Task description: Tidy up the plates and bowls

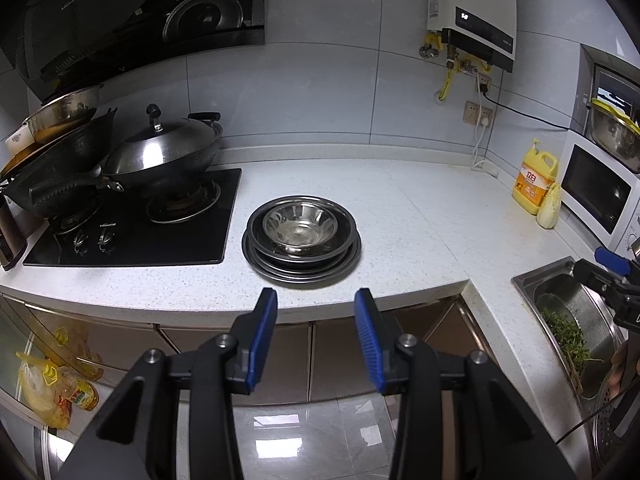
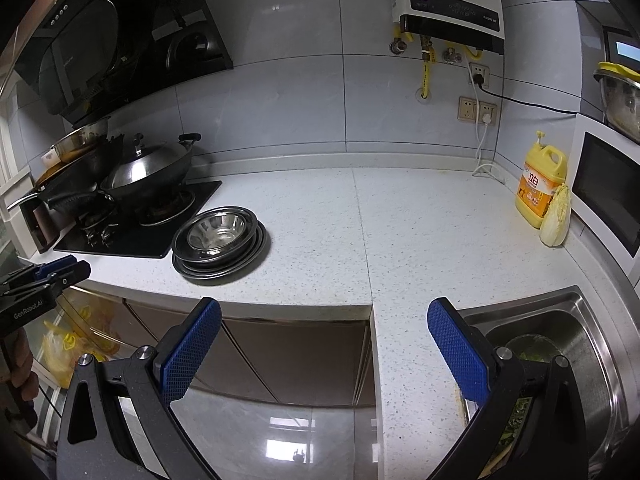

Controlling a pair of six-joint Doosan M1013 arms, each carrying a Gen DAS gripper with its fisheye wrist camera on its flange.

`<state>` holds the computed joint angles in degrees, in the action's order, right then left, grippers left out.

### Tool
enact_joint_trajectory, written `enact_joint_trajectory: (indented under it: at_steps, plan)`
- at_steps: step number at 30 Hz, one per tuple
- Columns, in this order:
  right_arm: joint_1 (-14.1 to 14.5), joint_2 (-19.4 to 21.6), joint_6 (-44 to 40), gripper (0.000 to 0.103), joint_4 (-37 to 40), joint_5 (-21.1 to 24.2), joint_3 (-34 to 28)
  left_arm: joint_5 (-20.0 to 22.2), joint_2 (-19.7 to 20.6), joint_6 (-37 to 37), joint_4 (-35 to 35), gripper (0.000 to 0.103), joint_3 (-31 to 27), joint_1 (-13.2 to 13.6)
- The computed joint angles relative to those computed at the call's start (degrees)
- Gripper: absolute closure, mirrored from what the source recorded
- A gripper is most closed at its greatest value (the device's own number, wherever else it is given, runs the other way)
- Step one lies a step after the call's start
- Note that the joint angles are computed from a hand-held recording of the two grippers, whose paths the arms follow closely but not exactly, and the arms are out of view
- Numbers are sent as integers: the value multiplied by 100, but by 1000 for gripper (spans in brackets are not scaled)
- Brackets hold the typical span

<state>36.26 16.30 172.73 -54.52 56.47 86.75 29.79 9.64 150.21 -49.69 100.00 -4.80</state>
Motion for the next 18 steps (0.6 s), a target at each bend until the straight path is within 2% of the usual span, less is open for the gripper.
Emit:
enact_joint_trajectory:
  at_steps: [18]
  plan:
    - [24,10,-145,1,109,-12,-6,-105,-57,-72,72,65,87,-10]
